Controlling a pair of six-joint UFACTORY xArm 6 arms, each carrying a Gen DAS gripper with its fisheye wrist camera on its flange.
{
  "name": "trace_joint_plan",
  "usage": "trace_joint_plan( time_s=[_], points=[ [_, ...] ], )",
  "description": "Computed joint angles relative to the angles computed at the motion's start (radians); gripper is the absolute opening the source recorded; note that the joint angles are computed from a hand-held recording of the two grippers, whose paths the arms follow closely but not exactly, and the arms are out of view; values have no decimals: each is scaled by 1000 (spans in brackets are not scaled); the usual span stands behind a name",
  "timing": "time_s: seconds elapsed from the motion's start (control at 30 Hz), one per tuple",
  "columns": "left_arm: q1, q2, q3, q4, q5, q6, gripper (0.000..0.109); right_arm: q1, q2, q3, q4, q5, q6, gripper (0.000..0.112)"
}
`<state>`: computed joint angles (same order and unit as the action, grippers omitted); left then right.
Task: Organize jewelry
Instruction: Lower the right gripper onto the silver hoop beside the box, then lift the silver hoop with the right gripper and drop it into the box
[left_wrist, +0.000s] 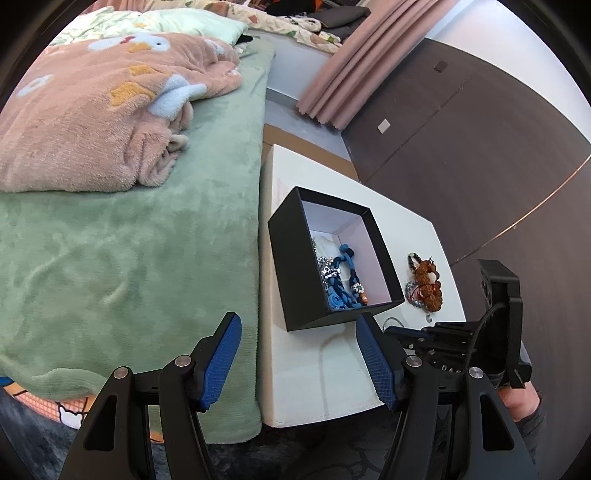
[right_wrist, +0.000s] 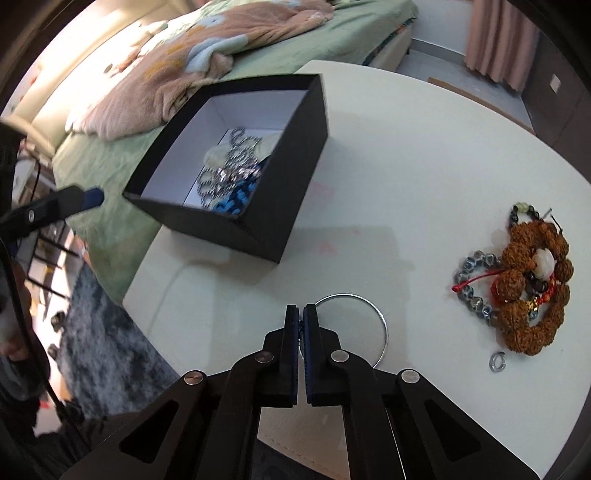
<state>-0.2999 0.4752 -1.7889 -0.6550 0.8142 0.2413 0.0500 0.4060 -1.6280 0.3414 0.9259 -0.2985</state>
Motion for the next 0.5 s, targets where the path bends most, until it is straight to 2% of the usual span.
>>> trace_joint_plan(
  time_s=[0.23, 0.5],
  points=[
    [-1, 11, -31, -32, 7, 35, 65, -28, -26, 3, 148, -36, -31, 3],
    [5, 25, -67, -41, 21, 67, 65, -40, -65, 11, 331, -140, -114, 3]
  ],
)
